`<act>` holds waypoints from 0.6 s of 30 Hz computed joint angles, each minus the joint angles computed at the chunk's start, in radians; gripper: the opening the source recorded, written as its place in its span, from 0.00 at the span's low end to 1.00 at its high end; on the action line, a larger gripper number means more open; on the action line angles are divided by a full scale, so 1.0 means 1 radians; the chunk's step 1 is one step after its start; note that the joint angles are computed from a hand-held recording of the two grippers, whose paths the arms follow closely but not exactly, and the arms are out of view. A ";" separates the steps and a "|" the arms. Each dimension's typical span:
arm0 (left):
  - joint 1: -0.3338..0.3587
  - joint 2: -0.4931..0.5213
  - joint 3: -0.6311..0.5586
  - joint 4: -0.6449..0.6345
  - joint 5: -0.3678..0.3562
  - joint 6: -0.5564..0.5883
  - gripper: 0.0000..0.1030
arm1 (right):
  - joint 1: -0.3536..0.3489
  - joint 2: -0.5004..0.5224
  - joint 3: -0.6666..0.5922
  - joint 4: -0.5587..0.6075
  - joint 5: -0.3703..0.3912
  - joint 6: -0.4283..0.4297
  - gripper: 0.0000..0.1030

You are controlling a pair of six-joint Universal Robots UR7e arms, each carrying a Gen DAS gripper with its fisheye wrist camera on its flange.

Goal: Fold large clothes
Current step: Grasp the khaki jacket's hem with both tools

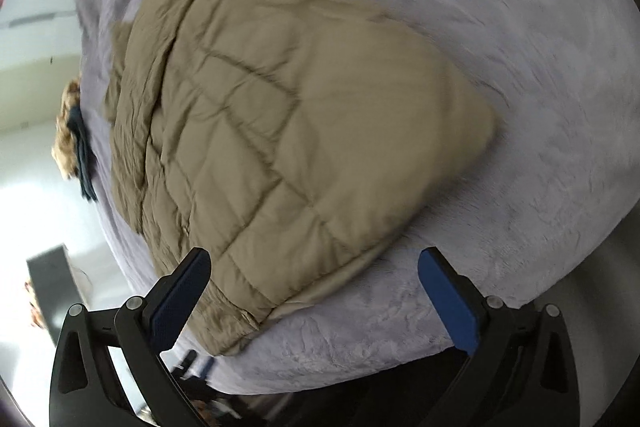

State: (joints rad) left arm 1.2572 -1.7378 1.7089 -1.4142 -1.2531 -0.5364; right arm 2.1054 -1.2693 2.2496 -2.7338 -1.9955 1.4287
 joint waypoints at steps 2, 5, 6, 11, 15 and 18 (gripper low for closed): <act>0.041 -0.004 0.018 -0.027 -0.057 0.000 0.90 | -0.012 -0.003 0.050 -0.091 0.011 0.028 1.00; 0.082 -0.010 0.053 -0.079 -0.120 -0.012 0.90 | -0.029 0.018 0.111 -0.237 0.019 0.069 1.00; 0.091 -0.013 0.068 -0.105 -0.134 -0.015 0.90 | -0.038 0.020 0.129 -0.282 0.023 0.069 0.99; 0.109 -0.021 0.133 -0.237 -0.186 -0.048 0.90 | -0.071 0.100 0.174 -0.526 0.048 0.041 0.98; 0.118 -0.011 0.171 -0.309 -0.211 -0.068 0.90 | -0.098 0.150 0.183 -0.620 0.077 0.040 0.98; 0.118 0.000 0.177 -0.320 -0.205 -0.072 0.90 | -0.111 0.185 0.188 -0.692 0.085 0.045 0.98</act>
State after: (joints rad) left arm 1.3757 -1.7375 1.8858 -1.7346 -1.4578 -0.6085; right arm 1.9948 -1.0846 2.4373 -3.4260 -1.9109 1.4732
